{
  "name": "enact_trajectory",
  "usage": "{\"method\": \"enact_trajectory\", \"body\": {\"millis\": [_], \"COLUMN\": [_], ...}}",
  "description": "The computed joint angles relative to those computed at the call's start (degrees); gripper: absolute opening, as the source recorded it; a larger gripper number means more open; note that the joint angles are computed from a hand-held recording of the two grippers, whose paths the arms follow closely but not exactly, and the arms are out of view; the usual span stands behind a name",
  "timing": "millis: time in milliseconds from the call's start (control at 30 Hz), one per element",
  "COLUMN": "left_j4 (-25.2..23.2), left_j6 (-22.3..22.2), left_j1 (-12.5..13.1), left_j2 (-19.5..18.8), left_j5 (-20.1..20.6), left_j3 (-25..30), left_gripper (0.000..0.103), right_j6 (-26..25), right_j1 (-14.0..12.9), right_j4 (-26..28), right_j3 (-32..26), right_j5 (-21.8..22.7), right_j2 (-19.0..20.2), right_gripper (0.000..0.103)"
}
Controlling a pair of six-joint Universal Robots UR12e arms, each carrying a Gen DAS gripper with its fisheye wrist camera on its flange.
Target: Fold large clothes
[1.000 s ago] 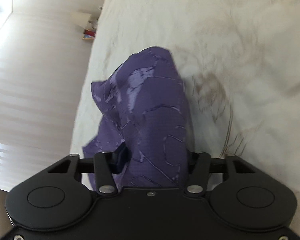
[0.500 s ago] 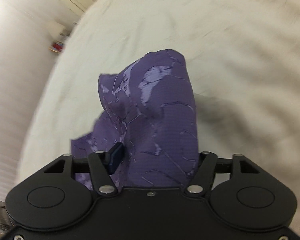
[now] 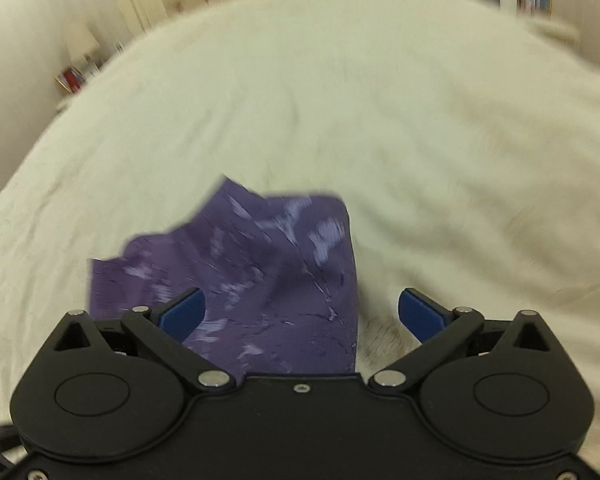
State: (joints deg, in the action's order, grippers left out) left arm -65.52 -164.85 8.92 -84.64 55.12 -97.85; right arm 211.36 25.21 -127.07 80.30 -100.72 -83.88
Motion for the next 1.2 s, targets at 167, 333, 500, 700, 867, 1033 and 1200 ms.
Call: {"method": "enact_trajectory", "body": {"millis": [167, 333, 500, 700, 867, 1033, 1200], "left_j4": [12.2, 22.7, 25.6, 21.6, 15.1, 6.7, 1.4], "left_j6": [1.8, -1.3, -3.7, -2.7, -2.3, -3.4, -4.1], "left_j1": [0.1, -3.3, -7.7, -11.8, -12.2, -12.2, -12.4], "left_j2": [3.8, 3.9, 4.4, 2.2, 1.7, 1.9, 2.1], "left_j5": [1.8, 6.5, 16.9, 25.1, 25.1, 26.0, 27.6], "left_j3": [-0.6, 1.7, 3.8, 7.5, 9.0, 10.5, 11.3], "left_gripper": [0.102, 0.102, 0.102, 0.102, 0.101, 0.101, 0.101], "right_j6": [-1.6, 1.6, 4.8, 6.0, 8.0, 13.3, 15.0], "right_j1": [4.1, 8.4, 10.0, 11.7, 13.3, 14.1, 14.2], "right_j4": [-3.4, 0.2, 2.0, 4.9, 10.5, 18.0, 20.2], "right_j3": [0.0, -2.5, -3.2, -4.2, -6.4, -9.0, -9.3], "right_j5": [-8.5, -17.8, -17.7, -19.3, -22.9, -24.5, -22.7], "right_j2": [-1.5, -1.2, -1.8, -2.7, -2.4, -1.7, -2.0], "right_gripper": [0.102, 0.102, 0.102, 0.102, 0.102, 0.102, 0.102]}}
